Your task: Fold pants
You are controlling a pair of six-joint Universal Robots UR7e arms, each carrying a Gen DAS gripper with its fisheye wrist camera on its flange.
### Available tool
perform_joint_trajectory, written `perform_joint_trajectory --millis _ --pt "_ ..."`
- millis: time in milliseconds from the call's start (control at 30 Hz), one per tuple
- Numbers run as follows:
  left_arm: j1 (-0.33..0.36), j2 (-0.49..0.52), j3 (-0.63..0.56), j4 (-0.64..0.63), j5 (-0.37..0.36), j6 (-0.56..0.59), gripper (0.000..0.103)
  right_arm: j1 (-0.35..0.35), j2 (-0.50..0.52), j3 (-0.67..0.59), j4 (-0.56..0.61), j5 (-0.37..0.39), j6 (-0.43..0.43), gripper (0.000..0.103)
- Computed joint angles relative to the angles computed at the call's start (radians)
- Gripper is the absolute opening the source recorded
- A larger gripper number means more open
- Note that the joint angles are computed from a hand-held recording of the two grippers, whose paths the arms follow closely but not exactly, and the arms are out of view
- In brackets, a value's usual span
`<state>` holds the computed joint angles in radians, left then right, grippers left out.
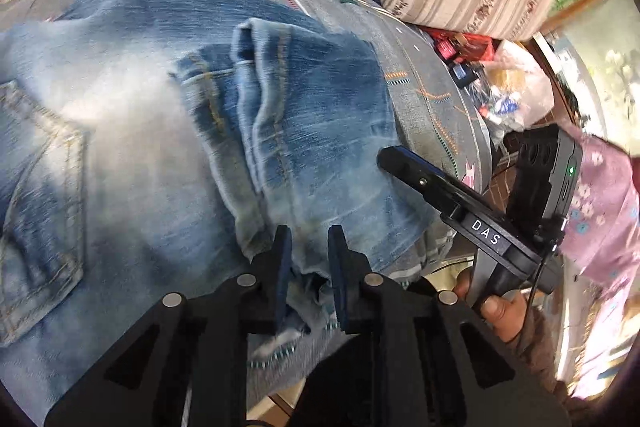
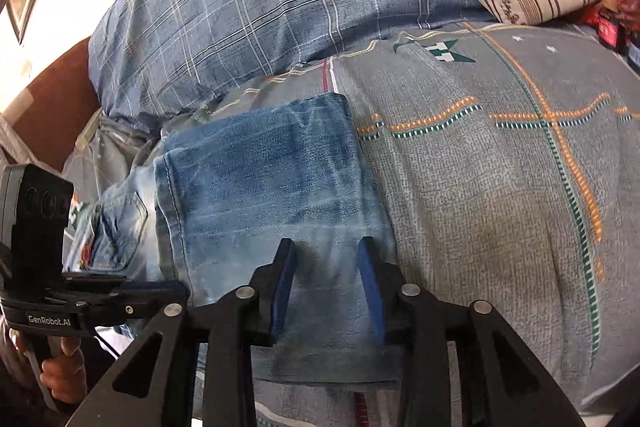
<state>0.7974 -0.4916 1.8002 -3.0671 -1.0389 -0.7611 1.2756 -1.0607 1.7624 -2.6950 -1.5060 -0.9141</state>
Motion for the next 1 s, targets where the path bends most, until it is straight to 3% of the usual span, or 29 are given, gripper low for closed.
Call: perform_joint_trajectory --millis 133,233,267,433,500,600,700,767,900,1000 --pt "-0.049 -0.065 0.091 -0.053 0.081 -0.043 0.021 0.017 -0.019 0.02 -0.02 -0.015 0.029 0.038" --pt "-0.076 -0.115 0.173 -0.125 0.135 -0.075 0.044 0.039 -0.059 0.078 -0.042 0.005 0.002 0.047" --pt "-0.088 -0.14 0.211 -0.156 0.159 -0.087 0.051 0.053 -0.069 0.102 -0.054 0.004 -0.016 0.053" --pt "-0.147 -0.284 0.418 -0.275 0.306 -0.168 0.058 0.15 -0.093 0.251 -0.131 -0.022 -0.17 0.059" --pt "-0.169 -0.35 0.523 -0.302 0.387 -0.256 0.065 0.185 -0.092 0.305 -0.153 -0.029 -0.226 0.06" --pt "-0.19 -0.462 0.68 -0.268 0.457 -0.443 0.065 0.233 -0.083 0.386 -0.188 -0.032 -0.321 0.06" --pt "-0.174 -0.516 0.789 -0.312 0.448 -0.553 0.065 0.268 -0.072 0.467 -0.25 -0.026 -0.422 0.066" --pt "-0.146 -0.502 0.831 -0.412 0.416 -0.552 0.065 0.285 -0.057 0.518 -0.315 -0.025 -0.486 0.068" --pt "-0.096 -0.445 0.867 -0.583 0.369 -0.514 0.065 0.301 0.026 0.623 -0.569 -0.025 -0.634 0.076" --pt "-0.07 -0.418 0.865 -0.652 0.337 -0.474 0.065 0.316 0.13 0.652 -0.757 -0.08 -0.693 0.076"
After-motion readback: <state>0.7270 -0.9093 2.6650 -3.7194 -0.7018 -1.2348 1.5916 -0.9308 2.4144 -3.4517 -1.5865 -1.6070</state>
